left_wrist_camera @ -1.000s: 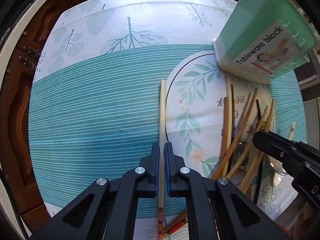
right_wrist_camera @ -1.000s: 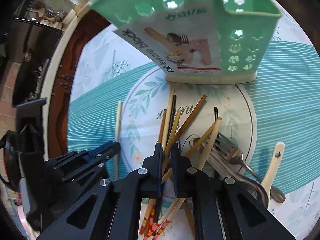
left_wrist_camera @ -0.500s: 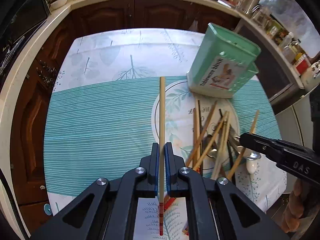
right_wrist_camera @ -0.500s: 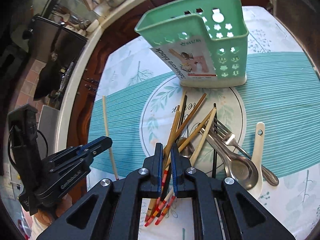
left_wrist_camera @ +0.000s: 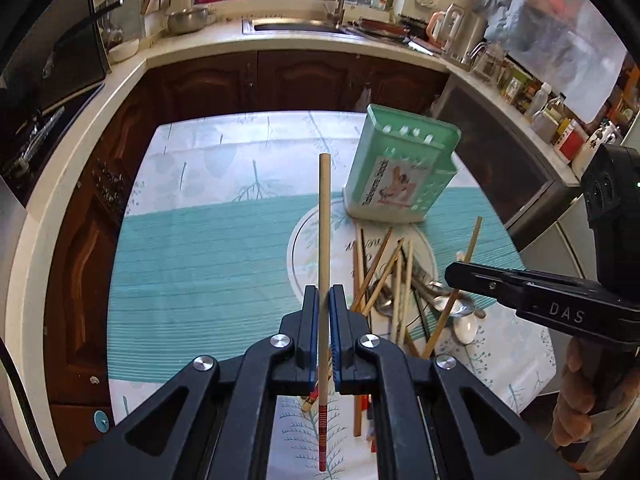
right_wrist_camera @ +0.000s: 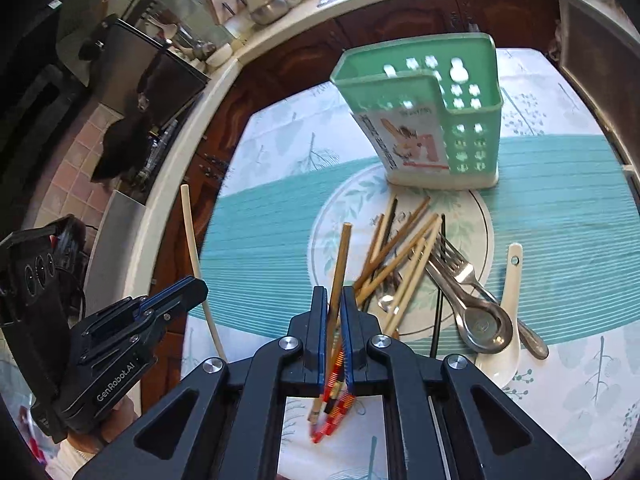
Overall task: Organize utensils
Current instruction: 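Lift both held chopsticks upright toward the green holder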
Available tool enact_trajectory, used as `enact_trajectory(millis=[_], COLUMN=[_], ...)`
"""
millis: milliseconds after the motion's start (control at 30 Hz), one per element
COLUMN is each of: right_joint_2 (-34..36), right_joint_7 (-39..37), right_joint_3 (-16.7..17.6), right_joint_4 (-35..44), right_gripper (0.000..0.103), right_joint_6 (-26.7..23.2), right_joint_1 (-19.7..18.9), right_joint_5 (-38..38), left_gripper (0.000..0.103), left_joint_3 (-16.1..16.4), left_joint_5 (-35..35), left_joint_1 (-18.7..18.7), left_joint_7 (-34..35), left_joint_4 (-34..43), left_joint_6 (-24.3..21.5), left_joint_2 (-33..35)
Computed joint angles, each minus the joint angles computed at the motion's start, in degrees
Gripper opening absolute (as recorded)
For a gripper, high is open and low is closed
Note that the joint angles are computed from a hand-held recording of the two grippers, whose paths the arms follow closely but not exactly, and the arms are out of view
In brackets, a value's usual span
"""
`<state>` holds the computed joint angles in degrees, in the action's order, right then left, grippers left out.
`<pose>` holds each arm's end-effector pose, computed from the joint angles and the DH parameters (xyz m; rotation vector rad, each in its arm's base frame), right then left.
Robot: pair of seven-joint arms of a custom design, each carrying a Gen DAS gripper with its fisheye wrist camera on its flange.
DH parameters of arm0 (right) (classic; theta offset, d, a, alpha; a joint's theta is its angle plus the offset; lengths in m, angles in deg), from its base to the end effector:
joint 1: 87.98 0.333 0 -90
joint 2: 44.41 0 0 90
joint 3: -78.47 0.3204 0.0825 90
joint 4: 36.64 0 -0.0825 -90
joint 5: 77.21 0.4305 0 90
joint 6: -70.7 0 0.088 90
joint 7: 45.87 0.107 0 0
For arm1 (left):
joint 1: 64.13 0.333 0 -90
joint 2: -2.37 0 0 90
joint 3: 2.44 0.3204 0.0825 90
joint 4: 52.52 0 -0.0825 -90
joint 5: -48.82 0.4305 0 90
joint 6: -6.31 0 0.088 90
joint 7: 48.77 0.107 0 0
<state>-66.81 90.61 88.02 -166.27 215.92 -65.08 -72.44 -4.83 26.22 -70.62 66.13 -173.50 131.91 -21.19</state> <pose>0.4398 0.2893 0.5787 -1.4866 1.9904 -0.0778 0.5049 -0.0961 0.6354 -1.5251 2.4027 -0.8432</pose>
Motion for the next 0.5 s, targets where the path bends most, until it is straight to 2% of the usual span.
enact_trajectory(millis=[100,233,433,500], right_joint_2=[-1.2,-2.8,-3.1,-2.5], right_joint_7=[0.9,2.8,6.8,7.1], right_joint_3=[0.6,1.3,2.9,3.1], right_joint_4=[1.6,4.4,11.0,13.4], right_gripper=[0.006,0.006,0.006,0.006], right_joint_6=[-0.7,-2.0,-4.6,-6.4], right_joint_1=[-1.3,-3.7,-9.3,-10.4], right_joint_5=[-2.5,-6.6,-15.6,-18.1], left_gripper=[0.003,0.003,0.003,0.003], left_joint_3=[-0.3,-1.7,-4.5,-5.5], left_joint_5=[-0.2,0.1,2.7,4.7], left_joint_1=[-0.6,-1.4,-2.4,-2.6], left_joint_7=[0.4,-0.3,-3.6,-5.8], left_joint_4=[2.4,6.8,14.1,16.6], left_joint_6=[0.5,3.5,10.2,10.2], left_joint_2=[0.3,2.5,8.5,11.1])
